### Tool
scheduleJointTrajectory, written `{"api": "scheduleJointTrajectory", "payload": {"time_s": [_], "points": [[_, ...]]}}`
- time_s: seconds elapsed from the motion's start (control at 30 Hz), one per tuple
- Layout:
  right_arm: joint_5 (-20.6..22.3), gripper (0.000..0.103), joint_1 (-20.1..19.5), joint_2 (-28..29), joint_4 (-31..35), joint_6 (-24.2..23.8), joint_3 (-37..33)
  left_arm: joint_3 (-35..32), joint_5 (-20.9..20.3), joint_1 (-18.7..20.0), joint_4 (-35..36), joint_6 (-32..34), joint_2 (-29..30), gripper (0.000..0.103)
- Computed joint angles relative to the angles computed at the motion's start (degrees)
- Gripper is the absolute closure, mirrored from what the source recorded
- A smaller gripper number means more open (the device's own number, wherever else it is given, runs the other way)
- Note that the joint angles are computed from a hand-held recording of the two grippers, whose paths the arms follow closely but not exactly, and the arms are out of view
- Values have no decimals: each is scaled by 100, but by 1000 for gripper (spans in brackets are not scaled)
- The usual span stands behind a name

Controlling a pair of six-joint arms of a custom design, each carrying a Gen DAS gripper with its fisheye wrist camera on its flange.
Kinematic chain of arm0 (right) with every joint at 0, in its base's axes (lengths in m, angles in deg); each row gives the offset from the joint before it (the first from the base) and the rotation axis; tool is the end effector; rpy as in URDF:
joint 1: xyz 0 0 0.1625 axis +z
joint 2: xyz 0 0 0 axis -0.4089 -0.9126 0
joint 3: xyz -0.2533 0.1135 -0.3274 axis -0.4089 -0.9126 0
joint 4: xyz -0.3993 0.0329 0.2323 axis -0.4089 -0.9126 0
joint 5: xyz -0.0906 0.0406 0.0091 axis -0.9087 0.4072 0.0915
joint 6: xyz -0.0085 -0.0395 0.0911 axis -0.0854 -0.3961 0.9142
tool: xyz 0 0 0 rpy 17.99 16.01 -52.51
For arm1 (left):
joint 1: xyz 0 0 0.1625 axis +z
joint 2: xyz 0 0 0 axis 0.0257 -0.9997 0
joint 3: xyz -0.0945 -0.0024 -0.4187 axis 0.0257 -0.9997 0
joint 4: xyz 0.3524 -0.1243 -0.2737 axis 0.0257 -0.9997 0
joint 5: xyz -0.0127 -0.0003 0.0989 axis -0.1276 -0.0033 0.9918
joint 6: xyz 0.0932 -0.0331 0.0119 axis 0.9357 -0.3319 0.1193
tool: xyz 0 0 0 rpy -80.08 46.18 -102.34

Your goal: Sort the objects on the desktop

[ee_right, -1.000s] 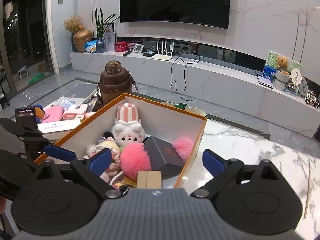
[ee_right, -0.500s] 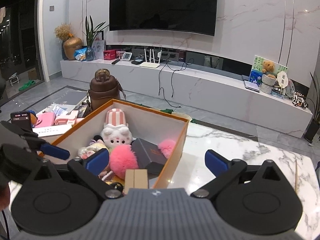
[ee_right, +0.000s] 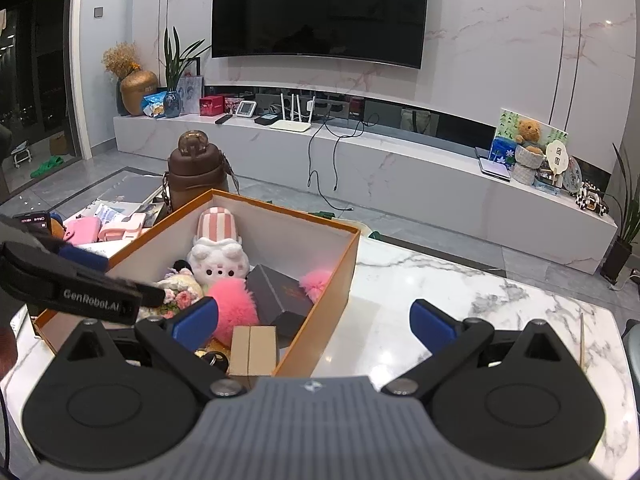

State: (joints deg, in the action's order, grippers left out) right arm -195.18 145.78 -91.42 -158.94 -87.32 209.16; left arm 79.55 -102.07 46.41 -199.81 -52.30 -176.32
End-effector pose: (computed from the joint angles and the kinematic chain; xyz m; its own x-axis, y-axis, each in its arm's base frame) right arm 0.3099 -0.3673 0.0241 -0.6383 -0.2909 0.7127 -0.7337 0.5101 -0.4490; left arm -0.0789 -0.4106 0.2538 -0.6740 0.0563 -0.7365 0.5414 0.7160 -0.4408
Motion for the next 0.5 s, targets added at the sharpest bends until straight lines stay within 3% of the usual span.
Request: {"api": "scheduleJointTrajectory", "payload": {"time_s": [0.1, 0.2, 0.37, 0.5], "points": [[5, 1, 6, 27, 7, -9, -12, 150, 121, -80, -847, 326, 28, 13], [0, 1, 12, 63, 35, -12, -42, 130, 90, -45, -1109, 358, 17, 11], [1, 1, 10, 115, 77, -3, -58, 12, 63, 52, -686, -28, -15, 10], [-1, 1, 36, 171, 189, 8, -70, -62, 171, 5, 148, -390, -57, 10]]}}
